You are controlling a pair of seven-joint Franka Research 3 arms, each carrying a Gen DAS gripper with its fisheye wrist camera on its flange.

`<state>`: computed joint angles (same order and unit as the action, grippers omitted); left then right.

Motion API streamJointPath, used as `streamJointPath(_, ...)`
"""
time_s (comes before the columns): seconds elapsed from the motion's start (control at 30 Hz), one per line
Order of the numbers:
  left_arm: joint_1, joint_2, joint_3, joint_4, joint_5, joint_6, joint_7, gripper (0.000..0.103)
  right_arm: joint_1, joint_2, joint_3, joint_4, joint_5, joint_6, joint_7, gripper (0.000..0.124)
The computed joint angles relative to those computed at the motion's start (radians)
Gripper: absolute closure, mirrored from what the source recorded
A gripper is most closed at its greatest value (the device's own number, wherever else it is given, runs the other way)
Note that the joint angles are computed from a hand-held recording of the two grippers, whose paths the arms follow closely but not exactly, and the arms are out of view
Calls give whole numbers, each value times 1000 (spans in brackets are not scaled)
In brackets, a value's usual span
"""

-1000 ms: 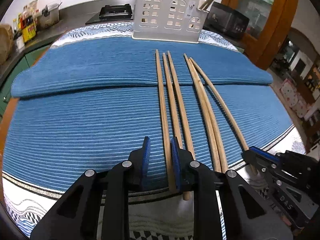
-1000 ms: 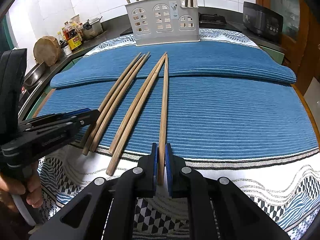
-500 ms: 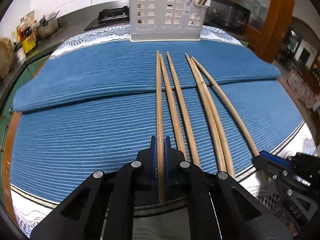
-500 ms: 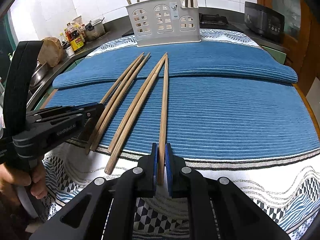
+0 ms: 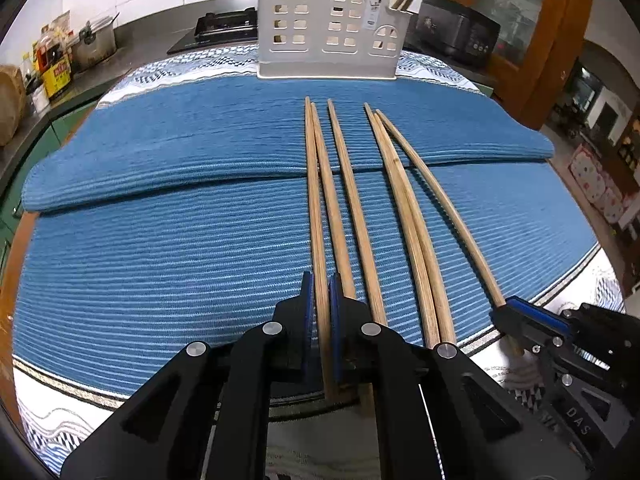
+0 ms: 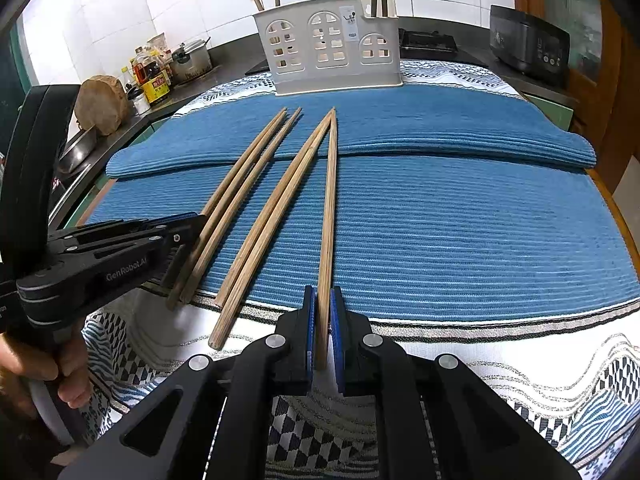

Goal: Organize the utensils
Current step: 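Lift the right tool's chopstick toward the holder while the left lifts its own, then lower the right tool's chopstick into the white holder and open while the left carries its own there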

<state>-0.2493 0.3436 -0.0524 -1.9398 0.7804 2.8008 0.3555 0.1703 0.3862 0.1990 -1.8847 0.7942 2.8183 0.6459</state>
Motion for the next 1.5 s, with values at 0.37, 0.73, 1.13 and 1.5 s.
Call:
streamJointPath(0.37,8,-68,27,-61,47,87,-38,98,-29,-62,38,-20,108,53,-161,117)
streamJointPath(0.73,30,-128,49,-67,293,162,-262,98,-8,-109,27,34,293,45,-350,117)
streamJointPath(1.13,110,-150,8,-52,295,203,-214,98,22,-72,-4,198,247,-30,-314,117)
streamJointPath(1.5,100,-161,28,-70,203,200,-90,98,23,-33,-2,279,167,-73,-249,117)
